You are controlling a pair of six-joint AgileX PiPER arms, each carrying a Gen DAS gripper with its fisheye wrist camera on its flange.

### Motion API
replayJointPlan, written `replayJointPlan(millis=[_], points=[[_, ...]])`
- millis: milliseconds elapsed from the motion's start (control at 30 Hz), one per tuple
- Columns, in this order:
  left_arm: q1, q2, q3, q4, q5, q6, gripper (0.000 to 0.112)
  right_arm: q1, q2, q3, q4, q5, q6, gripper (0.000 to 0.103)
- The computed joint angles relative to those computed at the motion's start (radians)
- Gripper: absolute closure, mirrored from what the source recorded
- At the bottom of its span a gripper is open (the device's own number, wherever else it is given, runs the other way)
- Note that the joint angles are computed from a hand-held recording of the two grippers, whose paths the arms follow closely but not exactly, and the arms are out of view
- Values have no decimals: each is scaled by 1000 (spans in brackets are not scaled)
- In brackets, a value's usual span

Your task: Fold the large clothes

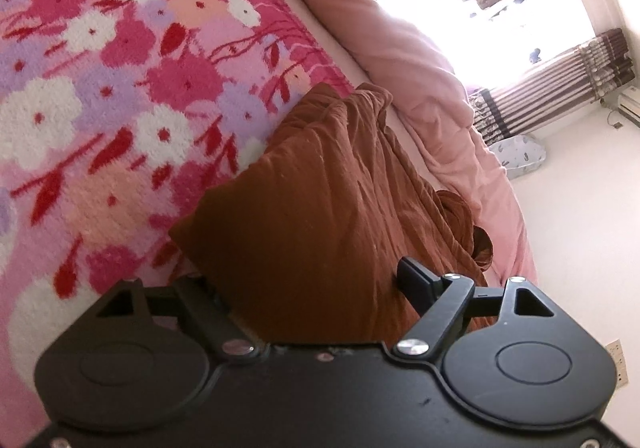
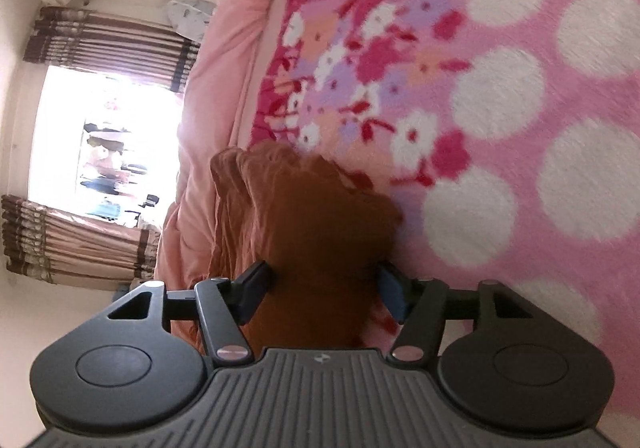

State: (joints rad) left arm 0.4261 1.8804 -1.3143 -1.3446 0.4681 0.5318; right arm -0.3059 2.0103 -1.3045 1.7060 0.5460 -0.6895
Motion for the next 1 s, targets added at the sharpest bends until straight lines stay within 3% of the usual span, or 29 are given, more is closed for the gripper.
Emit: replayJointPlan(millis=[233, 267, 300, 367, 400, 467, 600, 867, 933, 1000], points=[[-1, 22, -54, 91, 13, -96, 35, 72, 38, -99, -52, -148, 96, 24], [-2, 22, -65, 133, 18, -139, 37, 77, 39, -102, -65, -157, 104, 28], [-3, 23, -79, 175, 22, -175, 42, 80, 38, -103, -73, -163, 107, 39], [-1, 23, -110, 264, 45, -238, 69, 76, 34, -98, -73, -153, 94, 55], [6, 23, -119, 260, 63, -232, 74, 68, 29, -88, -35, -132, 51, 63], [24, 14, -139, 253, 107, -232, 85, 54, 12, -81, -35, -100, 34, 70], [38, -65, -119, 250, 136, -195, 88, 44, -64, -70, -87, -69, 17, 78], [139, -271, 184, 68, 232, 90, 87, -88, -238, 135, -18, 135, -152, 78], [123, -275, 242, 84, 195, 125, 85, -113, -231, 163, -56, 141, -133, 78], [113, -264, 282, 66, 158, 181, 76, -123, -196, 176, -94, 130, -115, 76]])
